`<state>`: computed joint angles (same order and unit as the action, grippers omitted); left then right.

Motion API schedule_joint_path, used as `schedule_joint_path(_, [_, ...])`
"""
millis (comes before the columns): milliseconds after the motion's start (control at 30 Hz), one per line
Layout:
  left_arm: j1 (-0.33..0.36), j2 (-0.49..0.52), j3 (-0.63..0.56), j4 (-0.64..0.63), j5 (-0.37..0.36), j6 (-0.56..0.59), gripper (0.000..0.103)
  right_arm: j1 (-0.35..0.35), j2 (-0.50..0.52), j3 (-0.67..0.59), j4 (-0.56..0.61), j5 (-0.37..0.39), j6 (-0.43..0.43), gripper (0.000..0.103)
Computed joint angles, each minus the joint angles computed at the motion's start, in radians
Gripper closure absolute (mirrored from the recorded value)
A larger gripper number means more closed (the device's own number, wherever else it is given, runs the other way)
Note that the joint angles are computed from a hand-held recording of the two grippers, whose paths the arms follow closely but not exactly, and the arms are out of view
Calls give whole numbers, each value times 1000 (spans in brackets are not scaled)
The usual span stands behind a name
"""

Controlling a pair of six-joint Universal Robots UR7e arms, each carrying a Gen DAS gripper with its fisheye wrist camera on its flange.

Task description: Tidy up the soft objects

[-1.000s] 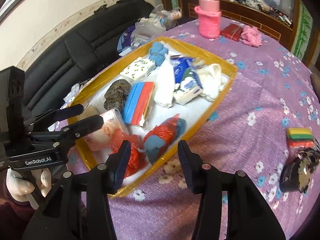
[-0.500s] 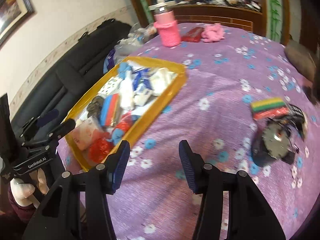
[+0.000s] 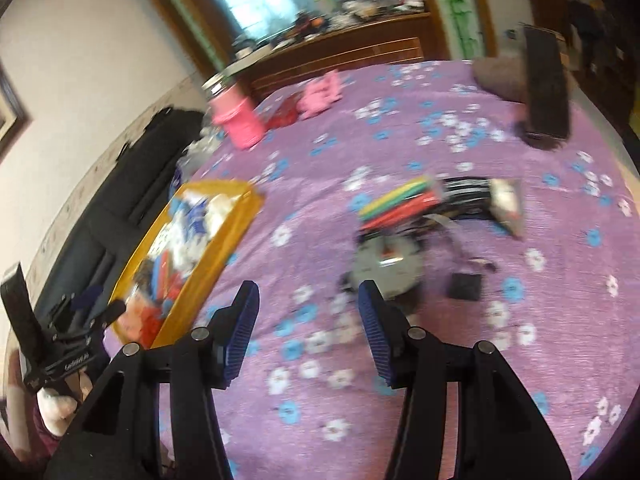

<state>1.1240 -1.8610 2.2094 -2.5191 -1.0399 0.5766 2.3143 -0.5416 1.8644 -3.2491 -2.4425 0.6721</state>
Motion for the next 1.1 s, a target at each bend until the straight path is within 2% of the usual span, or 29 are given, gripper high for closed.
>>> schedule_joint_path(100, [-5,37,-41,89,-63,-49,20,-19,-52,81,-76,-17,43,43])
schedule_joint_path(200, [-4,80,-84,161,-110,-87,20,-43,-88,144,-145,-14,68,42])
schedule_joint_path(400, [-7,180,-139,193,-175,-116,20,-155,-145,216,-210,113,79,42])
schedule_joint_path(467, [-7,216,-155,196,-189,-129,20,-210,-155,219,-216,193,67,43])
schedule_joint_path(533, [-8,245,-168,194,-191,-141,20,-265,-164,200,-175,271,54,43])
schedule_joint_path(600, [-7,284,-190,188,-192,-152,20,-298,-169,170,-123,302,42,43])
schedule_joint_path(733, [7,357,-231,162,-189,-157,20,-357,-153,39,63,373,-2,42])
schedule_joint_path(800, [10,389,-248,163,-188,-170,20,-373,-137,-5,79,426,-50,42])
schedule_joint_path(867, [17,427,-277,185,-196,-188,20,-378,-119,-32,21,487,-134,42])
schedule_joint_path(933, [19,463,-299,199,-200,-199,20,-359,-116,-32,-33,486,-193,42])
schedule_joint_path(1000, [14,490,-304,195,-196,-207,20,-346,-126,-15,-65,461,-210,42])
schedule_joint_path(1100, [8,545,-324,192,-203,-223,20,-316,-160,33,-68,314,-182,42])
